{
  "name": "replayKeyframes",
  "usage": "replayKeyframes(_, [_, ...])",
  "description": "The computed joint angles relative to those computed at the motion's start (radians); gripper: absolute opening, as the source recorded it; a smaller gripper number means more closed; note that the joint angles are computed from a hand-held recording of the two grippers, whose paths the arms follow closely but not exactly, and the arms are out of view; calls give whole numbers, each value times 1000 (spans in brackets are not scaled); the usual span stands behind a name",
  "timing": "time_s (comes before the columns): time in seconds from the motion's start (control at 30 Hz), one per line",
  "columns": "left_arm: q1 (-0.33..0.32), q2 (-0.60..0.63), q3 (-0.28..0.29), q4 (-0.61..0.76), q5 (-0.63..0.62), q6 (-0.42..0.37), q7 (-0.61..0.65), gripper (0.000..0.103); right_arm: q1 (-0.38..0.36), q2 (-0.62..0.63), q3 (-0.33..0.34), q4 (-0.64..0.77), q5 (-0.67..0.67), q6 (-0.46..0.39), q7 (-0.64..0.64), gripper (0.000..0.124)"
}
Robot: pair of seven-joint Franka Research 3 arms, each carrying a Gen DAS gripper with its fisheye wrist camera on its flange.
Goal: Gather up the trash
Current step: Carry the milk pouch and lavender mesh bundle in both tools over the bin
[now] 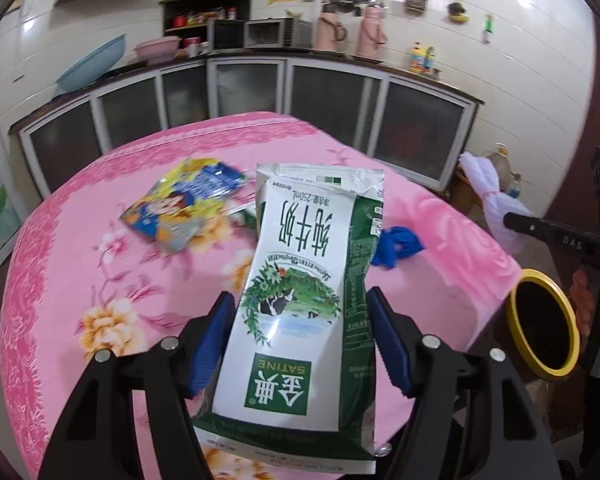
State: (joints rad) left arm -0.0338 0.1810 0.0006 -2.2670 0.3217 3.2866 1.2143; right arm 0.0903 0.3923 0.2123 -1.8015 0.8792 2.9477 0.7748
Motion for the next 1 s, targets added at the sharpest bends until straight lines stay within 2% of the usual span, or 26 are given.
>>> replayKeyframes(0.07, [-9,2,-17,9,5,3,3,64,-32,-32,20,-44,52,16,-47,16])
replayKeyframes(0.2, [17,29,-103,58,22,-2,21,64,-72,-104,26,-133,193,42,-155,16])
replayKeyframes(0.3, [43,63,-174,104,36,-11,43,64,-74,-149,0,-186,282,60,-226,16])
replayKeyframes(0.37, [41,89,-202,138,41,-24,56,64,-72,-173,-23,-215,339,66,-261,16])
replayKeyframes(0.4, [64,110,-244,161,42,-34,72,64,-70,-183,-35,-229,365,69,-281,16])
replayKeyframes(0.5, [90,157,-318,216,37,-54,114,64,-65,-215,-71,-267,459,83,-349,17])
replayKeyframes(0.6, [58,198,-332,268,33,-64,143,64,-50,-243,-113,-302,517,102,-395,17])
replayKeyframes(0.67, [82,233,-392,306,26,-80,179,64,-45,-256,-136,-323,553,109,-422,17])
replayKeyframes(0.77, [64,275,-415,358,17,-98,221,65,-42,-266,-166,-350,594,130,-446,17])
replayKeyframes(0.97, [41,357,-480,450,-15,-149,325,65,-57,-262,-205,-382,604,137,-420,17])
replayKeyframes(1.0, [26,368,-477,465,-21,-155,337,65,-58,-261,-207,-384,606,143,-418,17])
